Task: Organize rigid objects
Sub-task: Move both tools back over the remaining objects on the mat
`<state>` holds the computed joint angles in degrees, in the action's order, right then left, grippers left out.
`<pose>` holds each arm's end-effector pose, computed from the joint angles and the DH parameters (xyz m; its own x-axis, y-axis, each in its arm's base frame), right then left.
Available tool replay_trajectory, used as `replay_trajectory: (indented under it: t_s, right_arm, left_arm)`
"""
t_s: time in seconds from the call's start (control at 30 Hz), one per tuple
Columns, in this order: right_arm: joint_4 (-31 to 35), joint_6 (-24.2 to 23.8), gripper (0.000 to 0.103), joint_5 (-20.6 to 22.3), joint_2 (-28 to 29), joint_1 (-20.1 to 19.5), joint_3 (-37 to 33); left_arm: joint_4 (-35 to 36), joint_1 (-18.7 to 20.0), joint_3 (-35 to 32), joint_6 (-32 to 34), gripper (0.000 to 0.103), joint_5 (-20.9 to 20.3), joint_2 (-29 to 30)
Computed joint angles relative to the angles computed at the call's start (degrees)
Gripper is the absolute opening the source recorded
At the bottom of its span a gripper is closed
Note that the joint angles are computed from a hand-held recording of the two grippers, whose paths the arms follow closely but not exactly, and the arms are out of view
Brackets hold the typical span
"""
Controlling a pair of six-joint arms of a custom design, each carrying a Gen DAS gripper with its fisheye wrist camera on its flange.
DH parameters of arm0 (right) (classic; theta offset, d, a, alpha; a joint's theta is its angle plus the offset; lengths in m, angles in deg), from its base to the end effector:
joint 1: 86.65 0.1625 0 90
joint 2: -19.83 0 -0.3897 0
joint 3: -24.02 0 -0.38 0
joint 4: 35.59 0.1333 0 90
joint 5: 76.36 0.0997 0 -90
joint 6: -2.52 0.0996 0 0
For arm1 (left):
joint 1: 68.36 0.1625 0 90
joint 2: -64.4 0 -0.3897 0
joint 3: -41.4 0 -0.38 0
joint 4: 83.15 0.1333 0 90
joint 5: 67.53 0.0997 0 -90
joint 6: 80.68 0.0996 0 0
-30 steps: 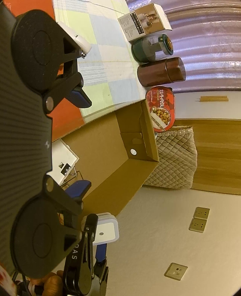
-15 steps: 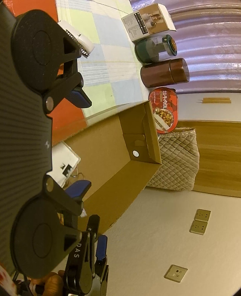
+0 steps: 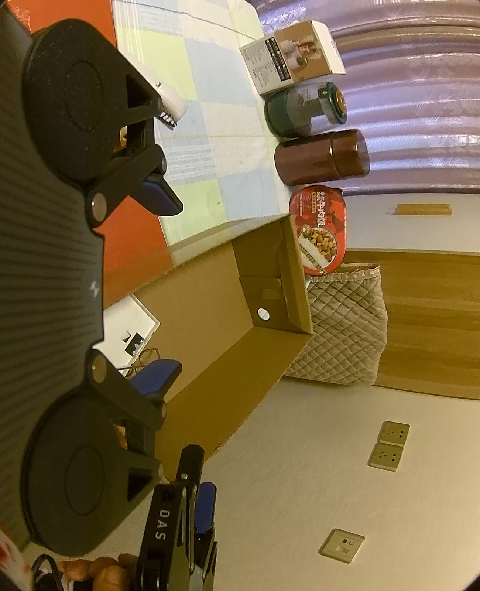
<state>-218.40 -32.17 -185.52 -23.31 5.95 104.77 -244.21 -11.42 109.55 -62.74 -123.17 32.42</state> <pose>0.1331 -0.7142 0.2252 -0.7712 -0.1383 0.6214 -0.5653 0.5976 -0.5686 -0.2591 -0.7455 0.1342 -0.6879 0.3828 -0.6166 0.6931 0.5987 -0.4016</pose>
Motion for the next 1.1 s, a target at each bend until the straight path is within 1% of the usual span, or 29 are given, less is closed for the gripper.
replay_trajectory:
  t_s: [0.27, 0.6, 0.8, 0.9, 0.97, 1.1]
  right_arm:
    - [-0.9, 0.2, 0.056, -1.2, -2.1, 2.6, 3.9]
    - [-3.6, -0.2, 0.056, -1.2, -3.0, 6.3, 7.8]
    - [-4.6, 0.1, 0.057, -1.2, -3.1, 8.6, 8.9]
    - [-5.0, 0.7, 0.061, -0.9, -2.8, 9.6, 9.0]
    - [-5.3, 0.9, 0.069, -0.7, -2.3, 10.4, 8.8]
    - [-5.1, 0.8, 0.075, 0.0, -1.6, 11.7, 8.9]
  left_arm:
    - [-3.3, -0.4, 6.2, 0.1, 0.082, 1.6, -5.6]
    - [-7.8, -0.7, 15.3, 0.8, 0.082, 4.0, -14.4]
    - [-9.8, -0.4, 19.7, 2.2, 0.082, 6.7, -19.8]
    - [-10.9, -0.1, 21.7, 2.5, 0.082, 8.2, -22.5]
    - [-11.3, 0.2, 22.8, 2.7, 0.082, 9.1, -24.0]
    - [-12.0, 0.8, 25.0, 3.1, 0.084, 10.6, -27.1]
